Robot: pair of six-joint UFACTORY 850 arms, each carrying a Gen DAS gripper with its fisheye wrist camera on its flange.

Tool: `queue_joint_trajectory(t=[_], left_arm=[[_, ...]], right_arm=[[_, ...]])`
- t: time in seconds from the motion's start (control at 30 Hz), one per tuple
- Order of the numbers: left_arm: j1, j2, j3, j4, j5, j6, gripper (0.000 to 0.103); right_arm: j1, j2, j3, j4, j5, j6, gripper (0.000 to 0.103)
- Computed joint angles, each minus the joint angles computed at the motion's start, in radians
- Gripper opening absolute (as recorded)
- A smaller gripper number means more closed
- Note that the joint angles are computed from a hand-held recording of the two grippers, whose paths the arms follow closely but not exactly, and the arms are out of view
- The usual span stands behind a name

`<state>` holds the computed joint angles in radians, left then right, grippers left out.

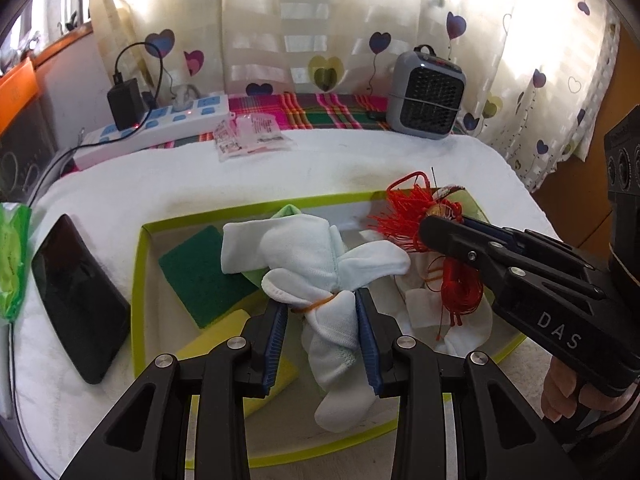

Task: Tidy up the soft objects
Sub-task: 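Lower the tassel into the box and open the right tool while the left lowers the sock in, then open the left tool to release the white sock inside the box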

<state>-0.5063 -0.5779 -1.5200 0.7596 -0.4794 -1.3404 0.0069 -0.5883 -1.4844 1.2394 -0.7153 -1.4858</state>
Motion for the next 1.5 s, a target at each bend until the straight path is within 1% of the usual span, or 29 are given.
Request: queue_joint_trajectory(t=[0.1, 0.2, 0.4, 0.47, 0.53, 0.63, 0.7, 0.87, 1.07, 1.17, 1.3, 1.43, 1.5], left_arm=[[0.001, -0.009, -0.009, -0.019, -0.007, 0.012, 0.032], [0.002, -0.011, -0.011, -0.027, -0.008, 0.015, 0.032], [0.002, -0.01, -0.011, -0.032, -0.014, 0.018, 0.033], [0.002, -0.008, -0.008, -0.033, -0.012, 0.014, 0.036], [0.0, -0.006, -0.006, -0.027, -0.018, 0.002, 0.04], [0.0, -0.005, -0.002, -0.024, -0.016, -0.002, 0.041], [-0.002, -0.004, -0.001, -0.025, -0.019, -0.003, 0.041], [-0.01, 0.006, 0.012, -0.012, -0.02, -0.023, 0.043], [-0.017, 0.029, 0.043, 0.037, -0.017, -0.094, 0.045], [-0.025, 0.038, 0.052, 0.078, -0.034, -0.131, 0.045], [-0.03, 0.055, 0.069, 0.094, -0.025, -0.154, 0.046], [-0.046, 0.064, 0.075, 0.11, -0.065, -0.167, 0.046], [-0.05, 0.075, 0.088, 0.12, -0.059, -0.184, 0.046]], right_arm=[[0.001, -0.001, 0.001, 0.006, 0.007, -0.011, 0.018], [0.01, 0.007, 0.014, 0.002, 0.046, -0.039, 0.018], [0.014, 0.009, 0.023, 0.013, 0.065, -0.058, 0.018], [0.015, 0.011, 0.023, 0.011, 0.071, -0.058, 0.019], [0.016, 0.015, 0.027, 0.013, 0.074, -0.063, 0.02], [0.016, 0.024, 0.04, 0.029, 0.079, -0.08, 0.022], [0.017, 0.031, 0.049, 0.042, 0.079, -0.095, 0.03], [0.019, 0.049, 0.072, 0.079, 0.094, -0.134, 0.041], [0.012, 0.057, 0.081, 0.083, 0.079, -0.128, 0.042], [0.008, 0.067, 0.093, 0.095, 0.071, -0.133, 0.043], [0.005, 0.081, 0.108, 0.101, 0.058, -0.139, 0.045], [0.004, 0.107, 0.138, 0.128, 0.057, -0.176, 0.047], [0.0, 0.118, 0.152, 0.138, 0.054, -0.185, 0.047]])
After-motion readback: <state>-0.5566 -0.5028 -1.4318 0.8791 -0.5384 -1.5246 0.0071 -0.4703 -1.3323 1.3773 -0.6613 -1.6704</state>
